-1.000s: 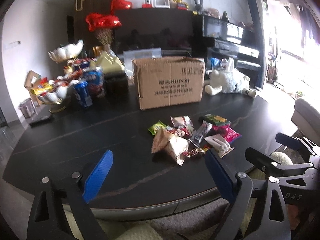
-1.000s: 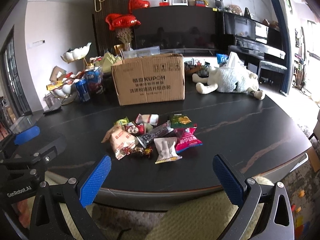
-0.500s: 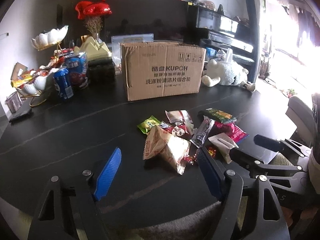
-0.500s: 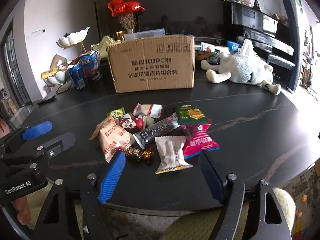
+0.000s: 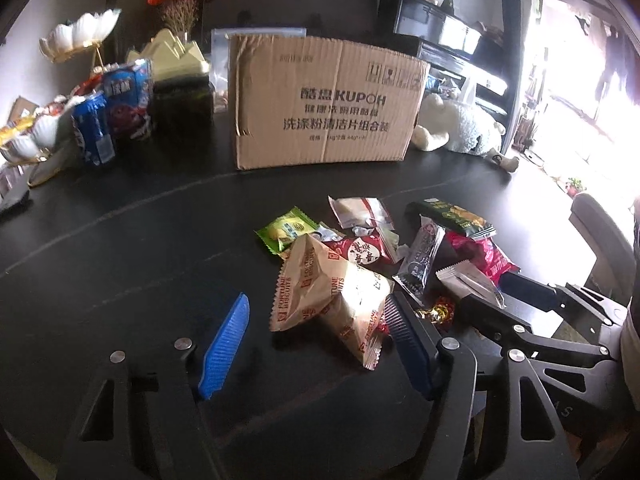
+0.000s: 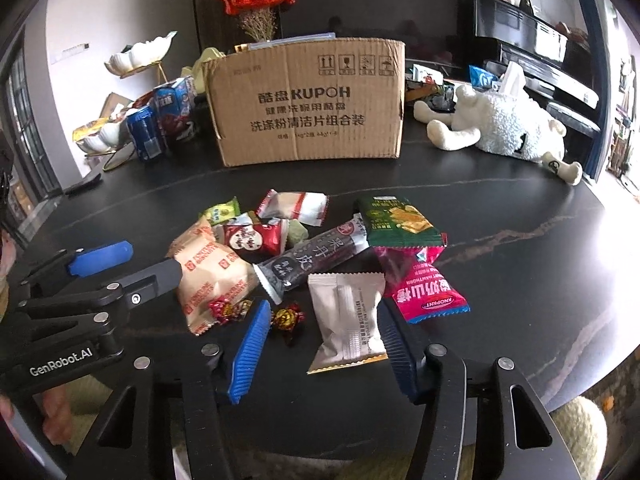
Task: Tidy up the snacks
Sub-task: 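Grasp the white bread bag with the right tool while the left tool grasps the tan biscuit bag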
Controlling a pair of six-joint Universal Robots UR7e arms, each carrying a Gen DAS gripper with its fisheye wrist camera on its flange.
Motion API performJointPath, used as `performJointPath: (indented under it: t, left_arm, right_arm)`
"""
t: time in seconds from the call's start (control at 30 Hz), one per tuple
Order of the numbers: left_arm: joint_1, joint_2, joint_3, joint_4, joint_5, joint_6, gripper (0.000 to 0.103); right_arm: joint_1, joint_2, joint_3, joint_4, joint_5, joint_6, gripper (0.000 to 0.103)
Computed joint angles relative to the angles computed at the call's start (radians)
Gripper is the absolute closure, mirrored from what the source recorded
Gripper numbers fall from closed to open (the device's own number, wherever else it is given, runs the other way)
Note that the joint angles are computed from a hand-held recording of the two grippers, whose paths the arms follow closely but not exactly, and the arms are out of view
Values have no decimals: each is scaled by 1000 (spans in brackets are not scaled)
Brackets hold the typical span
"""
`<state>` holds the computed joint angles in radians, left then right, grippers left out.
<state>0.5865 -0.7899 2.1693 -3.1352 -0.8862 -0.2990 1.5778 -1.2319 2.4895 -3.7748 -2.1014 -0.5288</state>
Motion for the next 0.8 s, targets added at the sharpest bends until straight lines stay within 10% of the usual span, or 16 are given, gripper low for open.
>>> performJointPath:
  t: [0.43,0.8]
  left_arm:
    - [48,41,-57,37,-41,-28,35]
    - [68,38,-59,24,-109,-21,60]
  right_arm:
    - [-31,4,-25,64,9,26,54]
    - [-40,21,-39,72,1,22,64]
